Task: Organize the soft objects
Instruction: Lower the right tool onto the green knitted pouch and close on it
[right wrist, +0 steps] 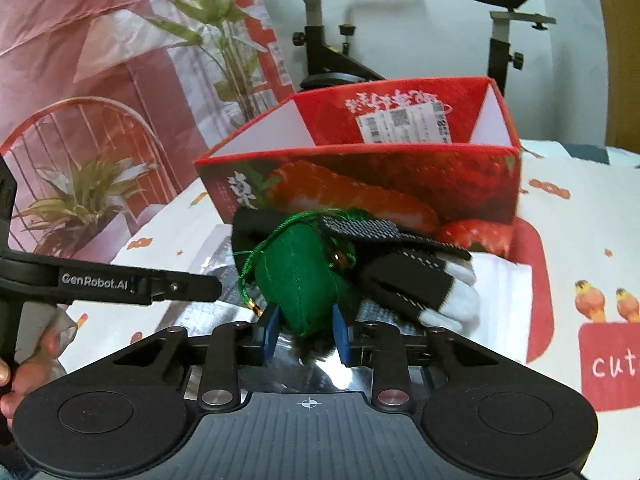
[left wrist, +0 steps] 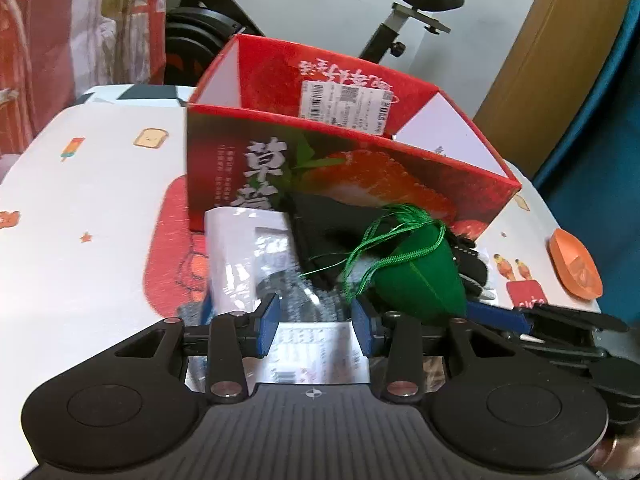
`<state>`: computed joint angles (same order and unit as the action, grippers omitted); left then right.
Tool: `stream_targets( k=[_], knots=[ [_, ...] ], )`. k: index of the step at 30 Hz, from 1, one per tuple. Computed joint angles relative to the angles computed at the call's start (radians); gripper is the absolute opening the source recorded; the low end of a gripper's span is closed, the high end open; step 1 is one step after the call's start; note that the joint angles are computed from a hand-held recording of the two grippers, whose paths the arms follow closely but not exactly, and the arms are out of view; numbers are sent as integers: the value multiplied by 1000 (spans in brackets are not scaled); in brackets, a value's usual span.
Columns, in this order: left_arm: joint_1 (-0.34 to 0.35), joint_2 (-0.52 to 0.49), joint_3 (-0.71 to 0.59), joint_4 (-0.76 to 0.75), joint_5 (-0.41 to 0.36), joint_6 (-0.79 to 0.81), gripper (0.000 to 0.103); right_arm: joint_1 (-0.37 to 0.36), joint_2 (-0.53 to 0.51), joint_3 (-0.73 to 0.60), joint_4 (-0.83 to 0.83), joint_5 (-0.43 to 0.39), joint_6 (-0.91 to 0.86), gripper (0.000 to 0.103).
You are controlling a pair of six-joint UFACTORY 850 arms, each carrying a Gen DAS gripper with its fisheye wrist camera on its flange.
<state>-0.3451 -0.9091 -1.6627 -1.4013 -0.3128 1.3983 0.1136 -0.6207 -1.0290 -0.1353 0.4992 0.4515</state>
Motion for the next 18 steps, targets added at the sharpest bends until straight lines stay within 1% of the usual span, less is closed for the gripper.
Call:
stream_targets(
  k=[4, 8, 10, 12, 14, 16, 17, 18],
  knots=[
    [-6, -26, -37, 24, -42, 2, 42, -9, 2, 12, -4, 4, 25, 23],
    [-20, -57, -76, 99, -27, -55, 42, -11, 0, 12, -9, 7, 31, 23],
    [-21, -63, -80, 75, -24, -25, 42, -10, 0, 11, 0, 3, 17, 23],
    [-20, -63, -72, 1, -26, 64, 42, -10, 1, 11, 3, 2, 15, 23],
    [-22, -66, -70, -22, -21, 100, 42, -11, 1, 9, 7, -2, 16, 23],
    [-24, -65, -65, -54, -20, 149, 38, -10, 0, 8, 16, -4, 10, 24],
    [-24, -65, -65, -56, -23, 157, 30, -9, 0, 7, 25, -6, 0, 26],
    [-25, -63, -60, -64, -23, 170, 17, -7, 1, 6, 38, -7, -15, 27]
  ],
)
